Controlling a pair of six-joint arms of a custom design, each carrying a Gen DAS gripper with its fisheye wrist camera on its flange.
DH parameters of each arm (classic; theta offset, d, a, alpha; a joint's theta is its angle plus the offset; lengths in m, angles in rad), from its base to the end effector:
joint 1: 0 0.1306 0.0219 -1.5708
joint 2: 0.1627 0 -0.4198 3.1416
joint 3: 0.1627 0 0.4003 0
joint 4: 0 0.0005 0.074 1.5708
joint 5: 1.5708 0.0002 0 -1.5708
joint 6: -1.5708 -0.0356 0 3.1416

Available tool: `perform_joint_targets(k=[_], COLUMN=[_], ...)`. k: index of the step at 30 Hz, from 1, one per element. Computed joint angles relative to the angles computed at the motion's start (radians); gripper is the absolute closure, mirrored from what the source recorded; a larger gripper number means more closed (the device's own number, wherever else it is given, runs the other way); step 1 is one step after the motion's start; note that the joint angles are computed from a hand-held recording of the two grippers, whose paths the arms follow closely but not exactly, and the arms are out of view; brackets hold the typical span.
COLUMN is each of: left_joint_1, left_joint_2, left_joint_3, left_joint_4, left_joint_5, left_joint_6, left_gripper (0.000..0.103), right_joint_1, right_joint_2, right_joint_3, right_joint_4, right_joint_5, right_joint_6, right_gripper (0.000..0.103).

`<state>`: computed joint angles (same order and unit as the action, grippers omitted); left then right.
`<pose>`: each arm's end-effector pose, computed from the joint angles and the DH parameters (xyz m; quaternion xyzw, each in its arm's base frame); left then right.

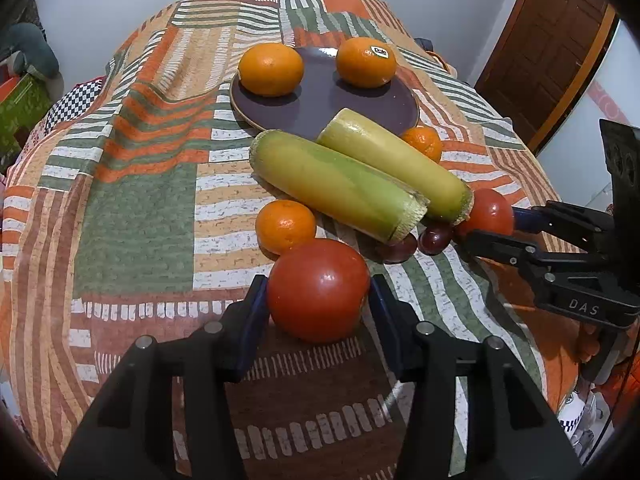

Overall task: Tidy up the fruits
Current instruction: 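Grasp a red tomato with the right tool while the left grasps another tomato, then carry both tomatoes onto the plate beside the oranges and release them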

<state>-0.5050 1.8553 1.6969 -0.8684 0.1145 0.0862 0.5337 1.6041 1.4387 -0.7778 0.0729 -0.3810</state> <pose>0.5712 -0.3210 0.3523 0.2149 0.9375 -0.1309 0.2405 0.4860 0.2836 0.3877 -0.0613 0.9486 0.1051 0.2921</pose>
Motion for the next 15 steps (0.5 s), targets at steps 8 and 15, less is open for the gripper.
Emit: perform_joint_targets(k=[8,15], left_joint_1=[0.006,0.016], left_joint_2=[-0.040,-0.068], left_joint_3=[-0.023,-0.014], left_joint_4=[0.014,0.031], left_joint_5=[-0.017,-0.027], left_joint_6=[0.001,0.001], left_gripper=[0.053,0.053], right_joint_1=[0.000,-0.002], right_joint_2=[-0.034,-0.070], right_joint_3=[-0.017,-0.009], right_joint_4=[-0.007,-0.001], right_joint_5=[0.019,0.067], right_joint_6=[-0.011,0.004], right_gripper=[0.062,0.062])
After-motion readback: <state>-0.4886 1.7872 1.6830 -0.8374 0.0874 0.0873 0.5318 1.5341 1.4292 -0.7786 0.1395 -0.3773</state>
